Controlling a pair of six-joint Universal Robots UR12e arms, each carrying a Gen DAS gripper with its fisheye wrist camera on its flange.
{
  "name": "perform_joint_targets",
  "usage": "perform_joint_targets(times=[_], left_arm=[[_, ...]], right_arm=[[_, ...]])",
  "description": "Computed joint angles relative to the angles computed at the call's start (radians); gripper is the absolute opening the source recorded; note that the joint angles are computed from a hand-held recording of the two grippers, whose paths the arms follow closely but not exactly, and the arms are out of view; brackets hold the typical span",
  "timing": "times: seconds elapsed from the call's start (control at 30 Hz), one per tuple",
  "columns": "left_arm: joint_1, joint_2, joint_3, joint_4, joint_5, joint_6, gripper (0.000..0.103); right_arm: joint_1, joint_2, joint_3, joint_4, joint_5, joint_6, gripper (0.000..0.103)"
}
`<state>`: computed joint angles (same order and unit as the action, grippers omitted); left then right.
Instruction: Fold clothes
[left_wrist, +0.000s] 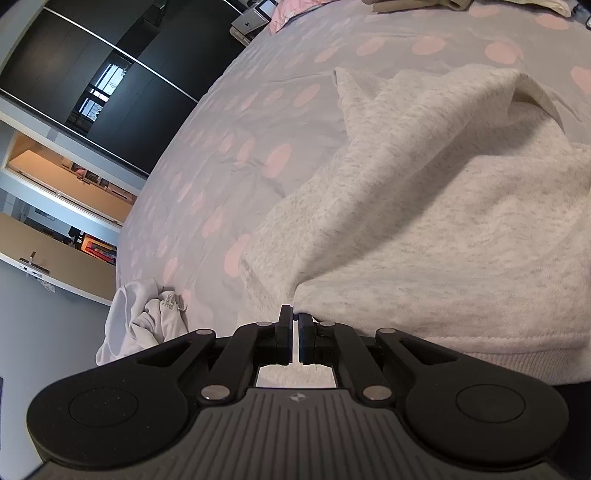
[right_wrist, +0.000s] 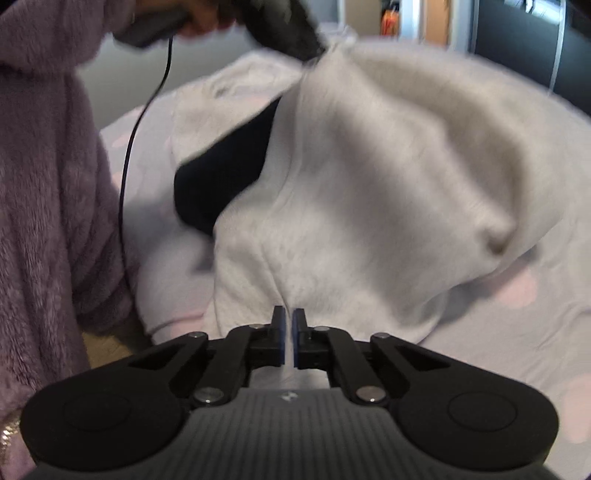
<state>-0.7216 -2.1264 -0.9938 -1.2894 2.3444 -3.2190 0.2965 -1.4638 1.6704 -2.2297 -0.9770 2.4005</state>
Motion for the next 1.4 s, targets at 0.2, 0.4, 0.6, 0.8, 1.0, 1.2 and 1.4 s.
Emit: perform_joint_targets(times=[0.2,0.4,0.6,0.8,1.0,1.2,1.4], left_arm=[[-0.001,0.007,-0.008,0.003,-0.003,-0.002,0.001],[-0.003,0.006,-0.009,-0.012,-0.004,0.008,0.001],[-0.02,0.029,-0.04,-0.023,0.002,0.003,0.001],[-0.012,0.032,-0.054,0.011,-0.017,0.014,0.001],[-0.004,0.051,-0.083,0.074,-0.053,0.028,0.001],[-0.012,0.06,-0.076,0.109,-0.054,-0.021,0.001],[-0.031,0.073,-0.036,0.18,-0.01,-0.142,0.0]], right_arm=[[-0.024,-0.009,0.011,-0.189,-0.092,0.183,0.004],[-0.011,-0.009,0.005,-0.084,-0.094,0.109,0.005],[-0.009,-0.015,0.022,-0.079,-0.061,0.054,0.041],[0.006,0.003,0.013,-0.063,-0.067,0.002,0.041],[0.013,0.0,0.026,-0.109,-0.08,-0.012,0.008],[0.006,-0.016,0.051,-0.319,-0.186,0.16,0.005],[-0.019,-0.024,0.006,-0.498,-0.231,0.26,0.005]])
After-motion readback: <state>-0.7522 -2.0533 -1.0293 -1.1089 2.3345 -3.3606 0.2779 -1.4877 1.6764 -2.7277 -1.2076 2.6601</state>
